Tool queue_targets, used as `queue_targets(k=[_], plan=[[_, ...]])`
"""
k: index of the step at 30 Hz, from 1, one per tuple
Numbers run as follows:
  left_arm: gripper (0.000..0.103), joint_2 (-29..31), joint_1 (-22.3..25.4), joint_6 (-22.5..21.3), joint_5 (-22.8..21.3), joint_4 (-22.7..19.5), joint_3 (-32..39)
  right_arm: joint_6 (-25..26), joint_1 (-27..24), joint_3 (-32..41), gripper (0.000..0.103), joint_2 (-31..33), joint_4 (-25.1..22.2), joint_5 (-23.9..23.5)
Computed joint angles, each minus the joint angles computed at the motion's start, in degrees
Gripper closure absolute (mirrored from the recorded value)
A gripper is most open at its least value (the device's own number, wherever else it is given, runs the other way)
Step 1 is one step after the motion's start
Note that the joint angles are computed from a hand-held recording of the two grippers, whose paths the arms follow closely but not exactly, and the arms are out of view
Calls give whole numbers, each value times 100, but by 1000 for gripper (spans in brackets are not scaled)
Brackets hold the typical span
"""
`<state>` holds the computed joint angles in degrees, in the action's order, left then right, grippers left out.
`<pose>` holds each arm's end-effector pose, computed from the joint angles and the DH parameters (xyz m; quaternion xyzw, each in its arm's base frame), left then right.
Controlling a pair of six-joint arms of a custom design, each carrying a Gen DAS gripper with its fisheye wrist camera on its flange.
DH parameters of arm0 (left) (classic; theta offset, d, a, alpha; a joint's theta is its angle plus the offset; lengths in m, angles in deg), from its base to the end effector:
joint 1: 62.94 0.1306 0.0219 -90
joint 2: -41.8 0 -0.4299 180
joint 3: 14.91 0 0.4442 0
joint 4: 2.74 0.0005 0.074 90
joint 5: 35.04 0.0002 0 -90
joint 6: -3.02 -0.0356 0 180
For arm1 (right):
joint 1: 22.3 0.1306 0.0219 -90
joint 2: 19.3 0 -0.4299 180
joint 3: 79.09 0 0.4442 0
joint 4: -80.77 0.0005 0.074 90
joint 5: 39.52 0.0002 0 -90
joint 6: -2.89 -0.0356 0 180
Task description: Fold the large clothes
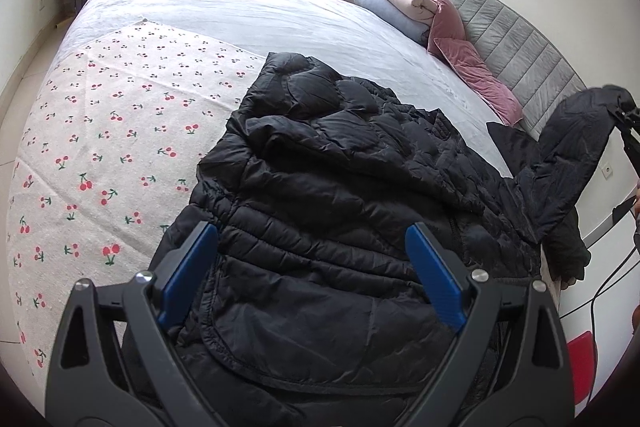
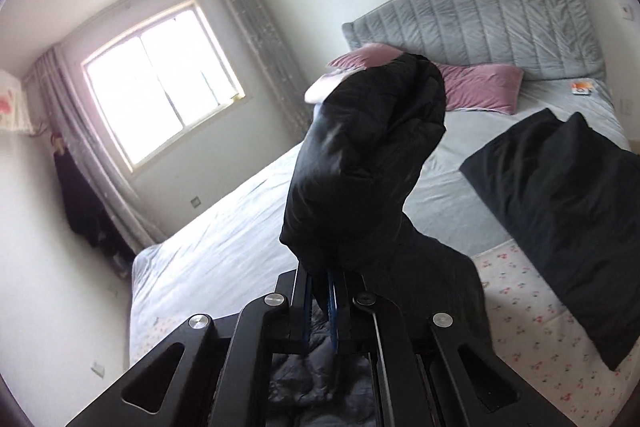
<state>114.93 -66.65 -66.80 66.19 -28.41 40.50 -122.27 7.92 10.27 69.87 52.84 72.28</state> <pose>0.3980 -0.0333 0.3318 -0.0926 0.9101 -0.1694 0.3666 0.4861 0.2672 0.5119 0.1339 0.8356 0.1380 0.5147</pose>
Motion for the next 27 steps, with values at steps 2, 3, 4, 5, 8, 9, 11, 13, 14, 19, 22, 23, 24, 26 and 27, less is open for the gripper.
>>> queue_targets(k=[2,3,4,5,8,9,11,13,14,19,22,23,24,26,27], plan=[[8,36,29,16,48,-17,8,112,188,327,97,436,-53,-108],[8,53,46,31,100,-27,14,184,288,521,97,690,-121,-166],[8,68,62,46,145,-36,15,238,385,706,97,928,-213,-216],[8,83,74,61,171,-46,20,276,487,829,97,1123,-292,-258],[8,97,99,85,220,-62,16,457,638,1219,90,1756,-600,-813],[8,108,108,70,250,-88,24,437,647,1262,81,1906,-694,-1145],[8,131,124,42,319,-139,46,352,633,1338,70,2164,-835,-1696],[8,131,140,36,348,-152,53,333,617,1343,69,2308,-881,-1918],[8,134,150,46,356,-150,57,311,600,1293,69,2317,-820,-1944],[8,165,209,142,407,-158,63,-60,468,1091,68,2212,-473,-1910],[8,203,223,217,463,-201,76,-318,458,991,68,2182,-313,-1696],[8,210,219,219,492,-206,76,-380,475,1084,68,2258,-388,-1670],[8,210,213,204,501,-222,76,-424,488,1170,68,2373,-468,-1670],[8,214,187,182,462,-240,82,-453,550,1366,68,2640,-608,-1678],[8,215,183,169,455,-236,83,-471,596,1479,68,2775,-691,-1680]])
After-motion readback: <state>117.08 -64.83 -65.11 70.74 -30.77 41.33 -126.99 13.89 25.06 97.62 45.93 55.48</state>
